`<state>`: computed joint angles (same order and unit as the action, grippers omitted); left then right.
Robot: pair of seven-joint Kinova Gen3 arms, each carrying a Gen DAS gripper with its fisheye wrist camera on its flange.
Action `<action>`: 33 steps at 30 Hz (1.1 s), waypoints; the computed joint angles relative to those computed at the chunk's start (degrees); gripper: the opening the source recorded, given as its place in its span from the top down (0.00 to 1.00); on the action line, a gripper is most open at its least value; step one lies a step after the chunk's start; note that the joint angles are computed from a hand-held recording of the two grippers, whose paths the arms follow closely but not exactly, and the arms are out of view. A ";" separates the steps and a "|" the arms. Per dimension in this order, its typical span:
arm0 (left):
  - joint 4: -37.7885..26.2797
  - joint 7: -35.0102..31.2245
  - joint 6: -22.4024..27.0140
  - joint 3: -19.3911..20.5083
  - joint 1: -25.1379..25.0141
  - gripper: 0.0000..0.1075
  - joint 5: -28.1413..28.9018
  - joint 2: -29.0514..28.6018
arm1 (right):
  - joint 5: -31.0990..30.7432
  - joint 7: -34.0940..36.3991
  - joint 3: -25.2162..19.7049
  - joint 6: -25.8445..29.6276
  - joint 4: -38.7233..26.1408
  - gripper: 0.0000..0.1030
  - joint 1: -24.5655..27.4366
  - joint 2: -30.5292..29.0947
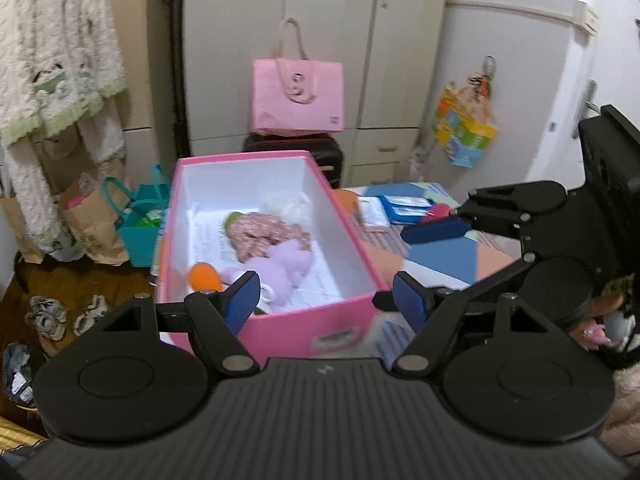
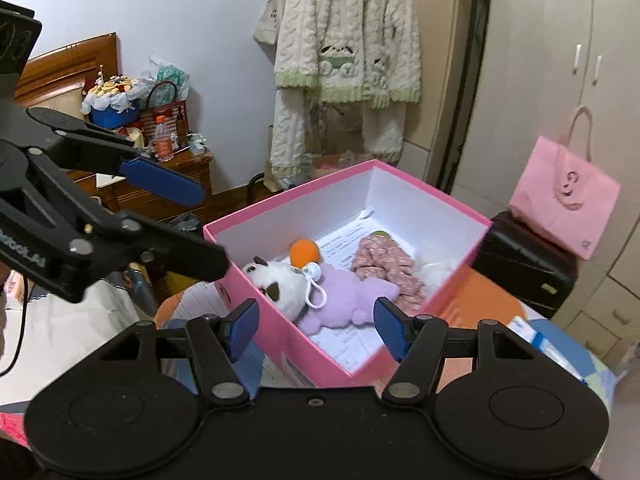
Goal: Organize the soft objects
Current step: 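Move both tools back toward the pink pom-pom and white packet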
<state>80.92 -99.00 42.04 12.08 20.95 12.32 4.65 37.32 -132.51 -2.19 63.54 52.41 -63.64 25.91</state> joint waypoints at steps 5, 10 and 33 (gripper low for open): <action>-0.91 -1.73 2.00 0.99 0.85 0.32 1.86 0.11 | 5.31 -7.01 -0.03 -0.20 8.36 0.33 -2.35 -5.24; -2.82 -1.42 3.17 1.87 2.92 0.31 1.08 1.60 | 10.66 -16.93 -1.97 -0.57 17.78 0.33 -2.35 -11.25; -12.78 8.30 -4.74 -1.62 21.17 0.31 -16.41 16.66 | 28.84 -45.63 -14.47 -11.36 50.43 0.33 12.93 -25.93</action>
